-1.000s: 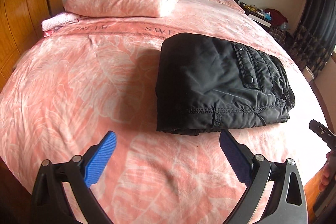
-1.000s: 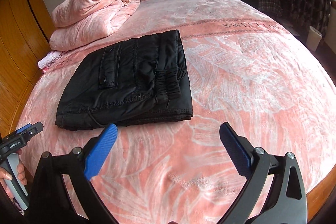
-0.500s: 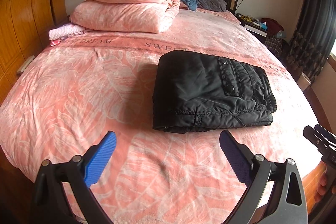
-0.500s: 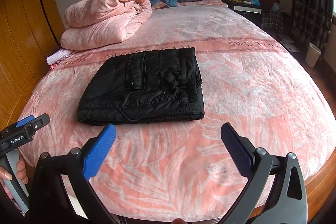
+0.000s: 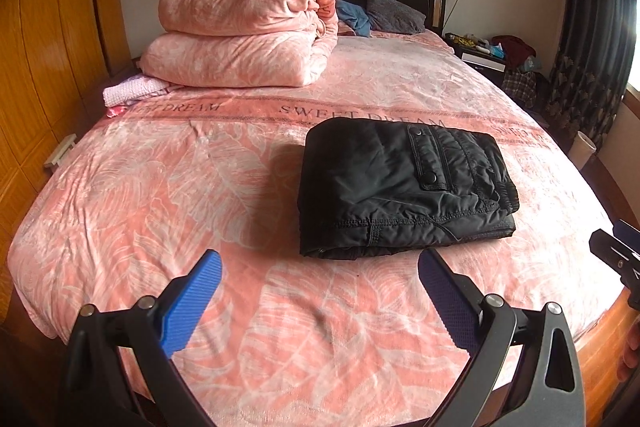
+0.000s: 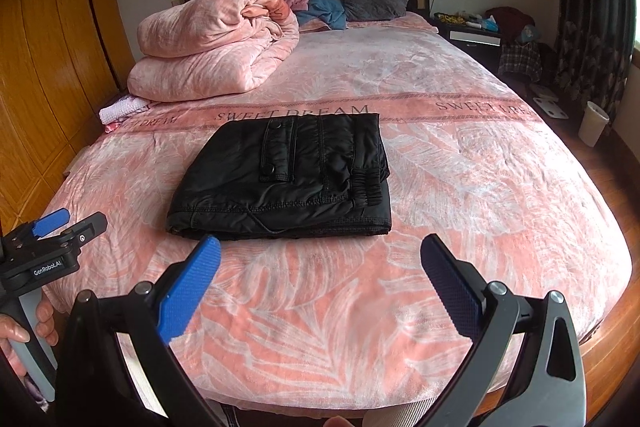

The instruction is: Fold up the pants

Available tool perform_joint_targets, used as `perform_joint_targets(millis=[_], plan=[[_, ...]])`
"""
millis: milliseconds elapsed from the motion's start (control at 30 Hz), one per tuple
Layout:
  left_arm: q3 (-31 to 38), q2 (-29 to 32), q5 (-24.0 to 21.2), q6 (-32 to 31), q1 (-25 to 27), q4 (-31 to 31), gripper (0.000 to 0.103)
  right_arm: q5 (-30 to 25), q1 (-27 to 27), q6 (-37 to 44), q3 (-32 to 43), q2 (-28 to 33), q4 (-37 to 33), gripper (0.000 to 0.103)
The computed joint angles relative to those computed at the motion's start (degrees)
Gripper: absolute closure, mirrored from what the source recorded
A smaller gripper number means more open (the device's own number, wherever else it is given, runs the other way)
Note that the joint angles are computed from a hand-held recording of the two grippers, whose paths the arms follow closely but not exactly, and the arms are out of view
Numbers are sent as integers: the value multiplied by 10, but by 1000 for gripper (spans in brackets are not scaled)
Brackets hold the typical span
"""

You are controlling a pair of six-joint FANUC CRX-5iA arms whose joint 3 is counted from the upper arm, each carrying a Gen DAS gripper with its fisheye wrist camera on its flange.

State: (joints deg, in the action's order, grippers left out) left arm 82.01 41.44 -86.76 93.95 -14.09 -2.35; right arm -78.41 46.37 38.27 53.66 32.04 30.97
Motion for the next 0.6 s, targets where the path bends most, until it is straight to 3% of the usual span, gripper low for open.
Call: perform_joint_targets(millis=[233, 600], plan=[[-83, -49, 52, -2, -3, -7, 4, -2, 9, -4, -6, -9, 7, 3], [-120, -77, 75, -8, -5, -4, 4, -3, 18, -2, -4, -10, 17, 3]])
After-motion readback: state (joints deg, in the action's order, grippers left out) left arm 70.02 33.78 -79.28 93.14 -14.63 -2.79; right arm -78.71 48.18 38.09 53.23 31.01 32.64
